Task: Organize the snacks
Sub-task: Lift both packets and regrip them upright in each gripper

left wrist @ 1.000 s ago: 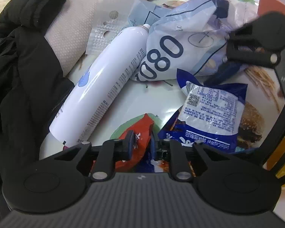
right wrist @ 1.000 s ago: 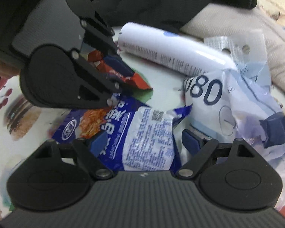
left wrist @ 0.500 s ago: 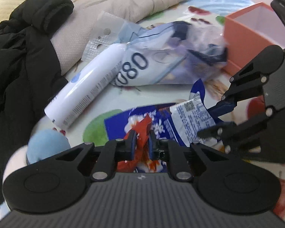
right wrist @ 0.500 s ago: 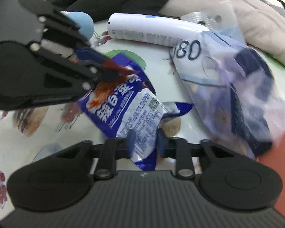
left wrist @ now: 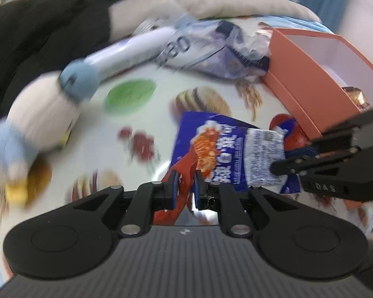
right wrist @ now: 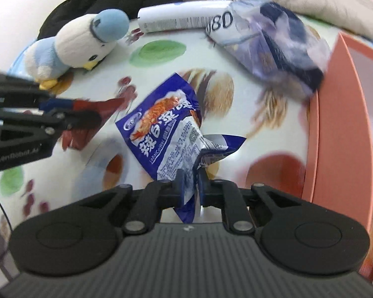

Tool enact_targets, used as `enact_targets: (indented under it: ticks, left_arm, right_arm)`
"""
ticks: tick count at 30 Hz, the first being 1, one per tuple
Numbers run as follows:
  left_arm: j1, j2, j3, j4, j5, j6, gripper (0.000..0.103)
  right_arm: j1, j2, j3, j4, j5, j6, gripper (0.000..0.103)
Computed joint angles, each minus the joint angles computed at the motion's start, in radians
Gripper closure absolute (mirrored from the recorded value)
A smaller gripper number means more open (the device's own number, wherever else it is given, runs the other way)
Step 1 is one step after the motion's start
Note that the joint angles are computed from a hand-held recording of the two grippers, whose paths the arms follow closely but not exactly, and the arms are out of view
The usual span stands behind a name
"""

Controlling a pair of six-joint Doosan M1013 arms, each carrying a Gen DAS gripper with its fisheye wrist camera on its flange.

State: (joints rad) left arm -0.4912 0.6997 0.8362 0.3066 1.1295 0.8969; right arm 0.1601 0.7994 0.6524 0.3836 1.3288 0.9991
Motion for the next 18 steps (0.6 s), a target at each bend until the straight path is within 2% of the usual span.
enact_targets:
  ticks: [4, 7, 9, 10, 12, 13, 14, 15, 16, 17, 18]
  left_arm:
    - [-0.013, -0.033, 0.043, -0.046, 0.034, -0.189, 0.088]
    - [-0.016, -0.059, 0.092, -0.077, -0.003, -0.276, 0.087]
    - [-0.014, -0.065, 0.11, -0.106, -0.015, -0.281, 0.087]
    - [-0.014, -0.065, 0.113, -0.111, -0.012, -0.271, 0.084]
    - [-0.01, -0.065, 0.116, -0.127, -0.012, -0.235, 0.07]
    - [-0.007, -0.068, 0.123, -0.139, -0.018, -0.211, 0.05]
    - [-0.006, -0.073, 0.13, -0.139, -0.022, -0.189, 0.034]
    - [-0.008, -0.078, 0.137, -0.126, -0.026, -0.172, 0.029]
    - [-0.01, -0.084, 0.146, -0.112, -0.032, -0.14, 0.026]
    - [-0.01, -0.084, 0.145, -0.108, -0.03, -0.103, 0.026]
    - [-0.009, -0.086, 0.149, -0.107, -0.032, -0.06, 0.026]
  right_arm:
    - [-0.006, -0.062, 0.099, -0.024, 0.002, 0.026, 0.089]
    - [-0.016, -0.088, 0.136, -0.032, 0.041, 0.064, 0.089]
    - [-0.021, -0.101, 0.155, -0.034, 0.06, 0.077, 0.087]
    - [-0.024, -0.104, 0.16, -0.031, 0.073, 0.085, 0.085]
    - [-0.028, -0.11, 0.165, -0.028, 0.094, 0.073, 0.082]
    - [-0.028, -0.116, 0.17, -0.029, 0.092, 0.051, 0.072]
    - [-0.027, -0.123, 0.178, -0.032, 0.082, 0.024, 0.053]
    - [-0.028, -0.132, 0.188, -0.032, 0.07, -0.003, 0.043]
    - [-0.029, -0.141, 0.198, -0.028, 0.058, -0.027, 0.028]
    - [-0.031, -0.147, 0.204, -0.024, 0.049, -0.046, 0.022]
    - [-0.033, -0.153, 0.21, -0.015, 0.04, -0.07, 0.021]
